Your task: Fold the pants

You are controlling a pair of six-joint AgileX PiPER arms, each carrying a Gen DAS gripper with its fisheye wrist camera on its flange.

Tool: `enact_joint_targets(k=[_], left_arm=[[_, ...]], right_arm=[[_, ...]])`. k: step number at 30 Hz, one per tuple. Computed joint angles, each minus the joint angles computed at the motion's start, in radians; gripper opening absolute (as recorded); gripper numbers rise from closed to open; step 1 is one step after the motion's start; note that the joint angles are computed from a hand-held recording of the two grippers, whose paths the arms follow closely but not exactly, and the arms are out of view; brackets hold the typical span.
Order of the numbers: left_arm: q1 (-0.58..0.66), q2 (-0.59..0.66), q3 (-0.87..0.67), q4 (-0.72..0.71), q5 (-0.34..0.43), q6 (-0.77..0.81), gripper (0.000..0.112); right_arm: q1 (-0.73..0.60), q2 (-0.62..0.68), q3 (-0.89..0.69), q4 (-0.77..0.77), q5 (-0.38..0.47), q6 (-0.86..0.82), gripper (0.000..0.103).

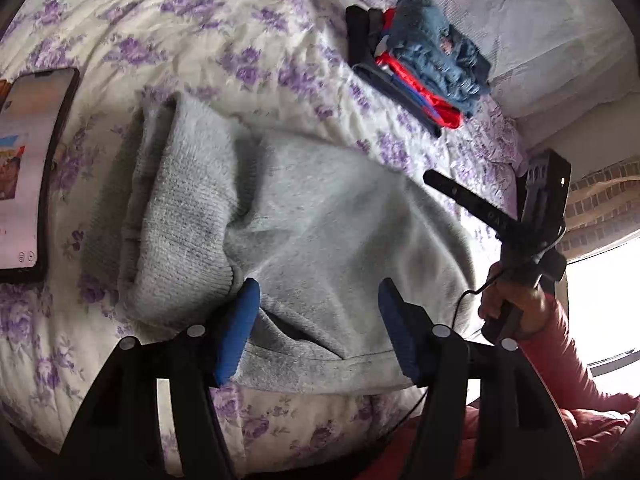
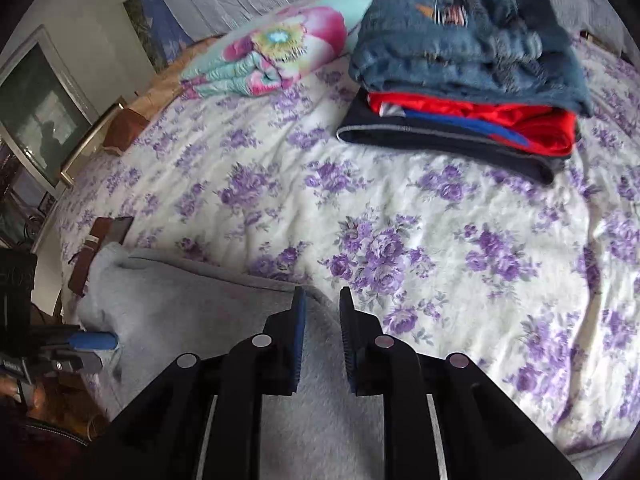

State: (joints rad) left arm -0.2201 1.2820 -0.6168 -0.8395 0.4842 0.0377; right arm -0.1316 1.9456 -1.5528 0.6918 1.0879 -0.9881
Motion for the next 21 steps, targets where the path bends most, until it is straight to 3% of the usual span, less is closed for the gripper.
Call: enact_joint_targets(k=[1, 4, 7, 9, 10, 12, 16, 19, 21], left_arm=[[-0.012, -0.026, -0.010, 0.037, -0.007, -0.035, 0.072], [-0.041, -0.011, -0.071, 0.124, -0.026, -0.092, 0.087], [-0.056, 0.164, -0.166, 0.326, -0.021, -0.257, 0.091], [-0.047, 0.247, -0.189, 0.342, -0.056, -0.256, 0.092], [-0.056, 0.257, -0.212, 0.374, -0.042, -0.288, 0.098], [-0.080, 0.276, -0.280, 0.494, 0.040, -0.401, 0.098], [-0.064, 0.219, -0.230, 0.430, 0.032, -0.336, 0.098], [-0.038, 0.184, -0.164, 0.313, -0.015, -0.222, 0.098], [-0.051, 0.187, -0.151, 0.322, -0.043, -0.234, 0.098]], right_arm=[[-0.020, -0.036, 0.029, 0.022, 0.015, -0.047, 0.020], [-0.034, -0.122, 0.141, 0.021, 0.015, -0.134, 0.051], [0.027, -0.079, 0.216, -0.087, -0.073, -0.076, 0.053], [0.009, -0.039, 0.226, -0.039, -0.086, -0.075, 0.054], [-0.004, -0.035, 0.219, -0.010, -0.073, -0.077, 0.053], [-0.034, -0.070, 0.204, -0.004, -0.037, -0.045, 0.053], [-0.277, -0.189, 0.226, 0.110, 0.015, -0.153, 0.057], [-0.555, -0.174, 0.194, 0.123, 0.065, -0.079, 0.057], [-0.723, -0.134, 0.160, 0.091, 0.079, 0.001, 0.058]])
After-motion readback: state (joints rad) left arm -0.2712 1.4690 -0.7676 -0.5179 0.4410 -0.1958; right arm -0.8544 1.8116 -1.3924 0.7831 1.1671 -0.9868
